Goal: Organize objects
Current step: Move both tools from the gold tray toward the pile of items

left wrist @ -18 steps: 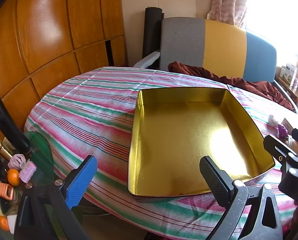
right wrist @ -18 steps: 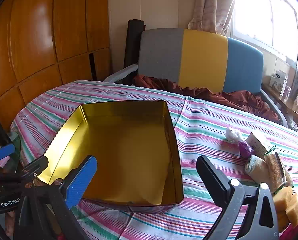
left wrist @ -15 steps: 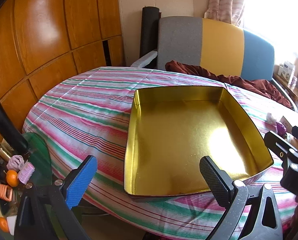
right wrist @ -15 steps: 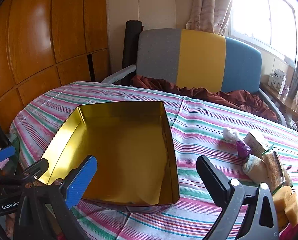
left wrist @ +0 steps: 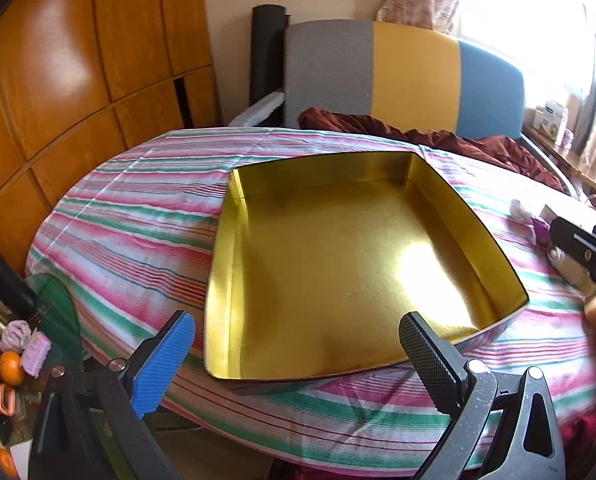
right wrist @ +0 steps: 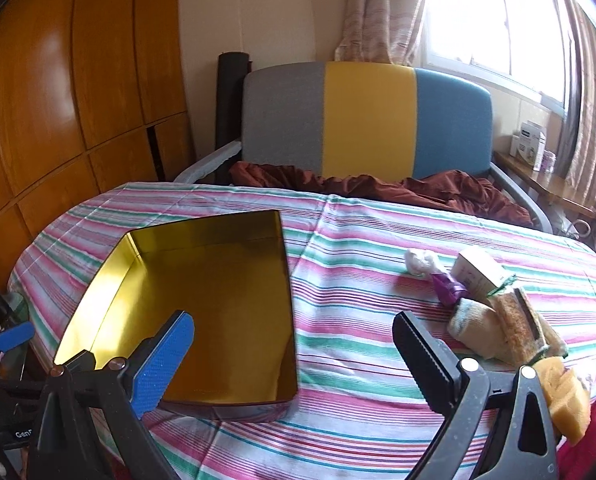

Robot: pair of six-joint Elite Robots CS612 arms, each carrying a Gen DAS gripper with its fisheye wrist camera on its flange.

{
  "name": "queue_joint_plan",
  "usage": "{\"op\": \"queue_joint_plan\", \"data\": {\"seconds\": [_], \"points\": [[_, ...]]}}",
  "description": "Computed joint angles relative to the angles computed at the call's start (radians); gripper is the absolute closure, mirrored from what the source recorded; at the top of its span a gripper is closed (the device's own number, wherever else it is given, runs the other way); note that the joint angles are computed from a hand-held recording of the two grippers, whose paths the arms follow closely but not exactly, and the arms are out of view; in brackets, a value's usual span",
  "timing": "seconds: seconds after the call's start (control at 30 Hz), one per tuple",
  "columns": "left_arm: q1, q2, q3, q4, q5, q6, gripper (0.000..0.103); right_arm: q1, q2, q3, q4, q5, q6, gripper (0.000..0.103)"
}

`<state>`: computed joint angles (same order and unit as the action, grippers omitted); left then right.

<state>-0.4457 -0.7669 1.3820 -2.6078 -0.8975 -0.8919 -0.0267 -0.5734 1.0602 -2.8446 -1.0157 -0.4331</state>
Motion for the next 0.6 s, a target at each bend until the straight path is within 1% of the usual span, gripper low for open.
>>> {"op": "queue_joint_plan", "data": {"seconds": [0.1, 0.17, 0.27, 0.37, 0.43, 0.5, 0.6], "points": [[-0.003, 0.010, -0.011, -0.032, -0.011, 0.053, 0.000, -0.010, 0.006, -0.012, -0.005, -0.026, 0.029, 0.002], [-0.005, 0.019, -0.022, -0.057, -0.021, 0.089, 0.000, -0.019, 0.013, -0.030, -0.002, -0.046, 0.059, 0.002], [-0.007, 0.036, -0.052, -0.071, -0.042, 0.143, 0.000, -0.036, 0.022, -0.056, -0.005, -0.074, 0.114, 0.002], [-0.005, 0.058, -0.090, -0.090, -0.092, 0.210, 0.000, -0.063, 0.040, -0.100, -0.007, -0.109, 0.196, 0.001], [-0.001, 0.073, -0.115, -0.115, -0.161, 0.266, 0.000, -0.078, 0.050, -0.129, -0.004, -0.139, 0.242, 0.001], [-0.004, 0.089, -0.143, -0.120, -0.186, 0.304, 0.000, -0.097, 0.061, -0.158, 0.005, -0.176, 0.286, 0.001], [-0.003, 0.120, -0.202, -0.091, -0.245, 0.338, 0.000, -0.123, 0.075, -0.200, 0.045, -0.199, 0.339, 0.001]]}}
